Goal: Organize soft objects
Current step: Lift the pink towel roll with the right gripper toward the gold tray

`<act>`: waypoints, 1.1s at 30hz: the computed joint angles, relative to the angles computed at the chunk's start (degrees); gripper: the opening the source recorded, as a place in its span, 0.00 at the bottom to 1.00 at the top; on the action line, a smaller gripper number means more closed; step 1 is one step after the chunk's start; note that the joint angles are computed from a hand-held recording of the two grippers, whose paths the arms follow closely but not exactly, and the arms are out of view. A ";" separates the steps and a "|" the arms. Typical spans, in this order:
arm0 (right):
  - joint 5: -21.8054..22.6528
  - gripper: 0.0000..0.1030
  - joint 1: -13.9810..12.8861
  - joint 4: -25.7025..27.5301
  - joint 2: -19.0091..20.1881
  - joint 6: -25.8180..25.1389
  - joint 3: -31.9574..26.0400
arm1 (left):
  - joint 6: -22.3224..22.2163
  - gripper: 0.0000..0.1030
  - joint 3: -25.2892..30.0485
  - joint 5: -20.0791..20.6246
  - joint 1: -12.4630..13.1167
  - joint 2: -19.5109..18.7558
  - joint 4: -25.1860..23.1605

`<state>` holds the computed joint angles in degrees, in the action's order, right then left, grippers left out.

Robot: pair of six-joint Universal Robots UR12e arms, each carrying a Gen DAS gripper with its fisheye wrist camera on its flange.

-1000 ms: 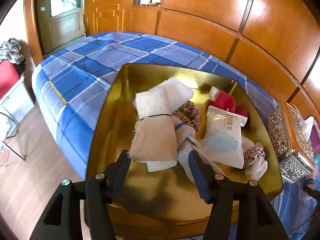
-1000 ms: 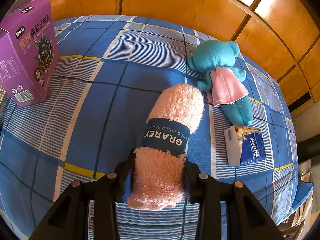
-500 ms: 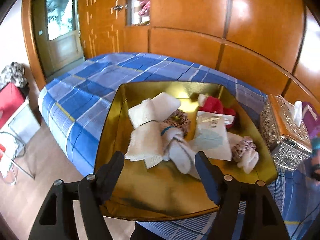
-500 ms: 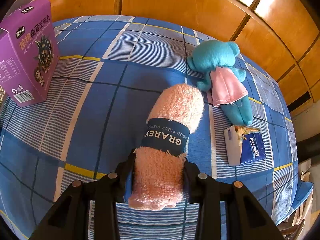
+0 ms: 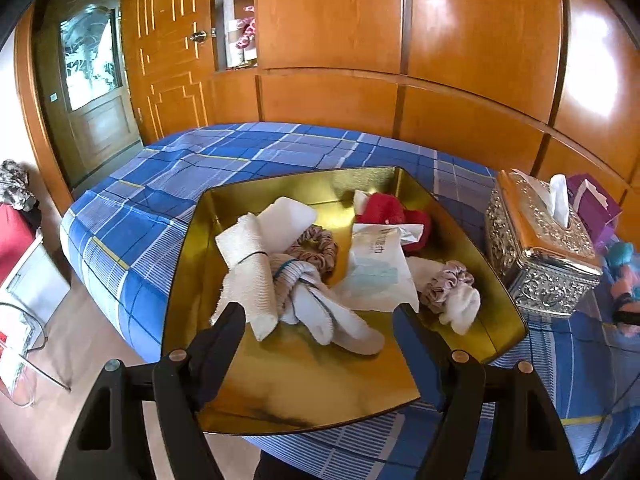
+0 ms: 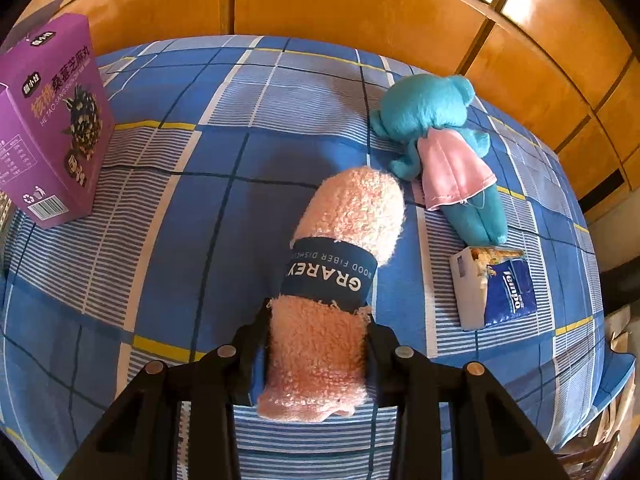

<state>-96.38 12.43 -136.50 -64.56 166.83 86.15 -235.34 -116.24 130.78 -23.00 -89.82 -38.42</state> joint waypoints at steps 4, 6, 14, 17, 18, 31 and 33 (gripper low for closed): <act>2.21 0.33 -0.77 1.78 0.31 2.40 -1.07 | 1.23 0.74 0.06 -0.60 -0.09 -0.16 0.70; 3.74 0.32 -1.38 3.34 0.63 4.57 -2.22 | 1.49 0.74 0.17 -0.55 -0.20 -0.20 0.93; 2.92 0.32 -0.92 7.33 3.16 4.62 -9.23 | 3.38 0.79 0.18 -1.64 -0.13 -0.15 2.12; 0.83 0.32 -0.43 9.46 4.76 3.99 -13.00 | 4.04 0.79 0.23 -1.81 -0.21 -0.17 2.58; 0.34 0.32 -0.33 9.85 5.26 3.92 -14.30 | 4.23 0.79 0.24 -1.73 -0.23 -0.18 2.66; 2.12 0.32 4.35 6.93 8.84 -0.59 -27.86 | 5.58 0.79 0.36 -2.77 -0.33 -0.17 3.21; 3.32 0.32 5.81 5.92 9.15 -2.96 -29.04 | 5.74 0.79 0.40 -2.86 -0.39 -0.21 3.15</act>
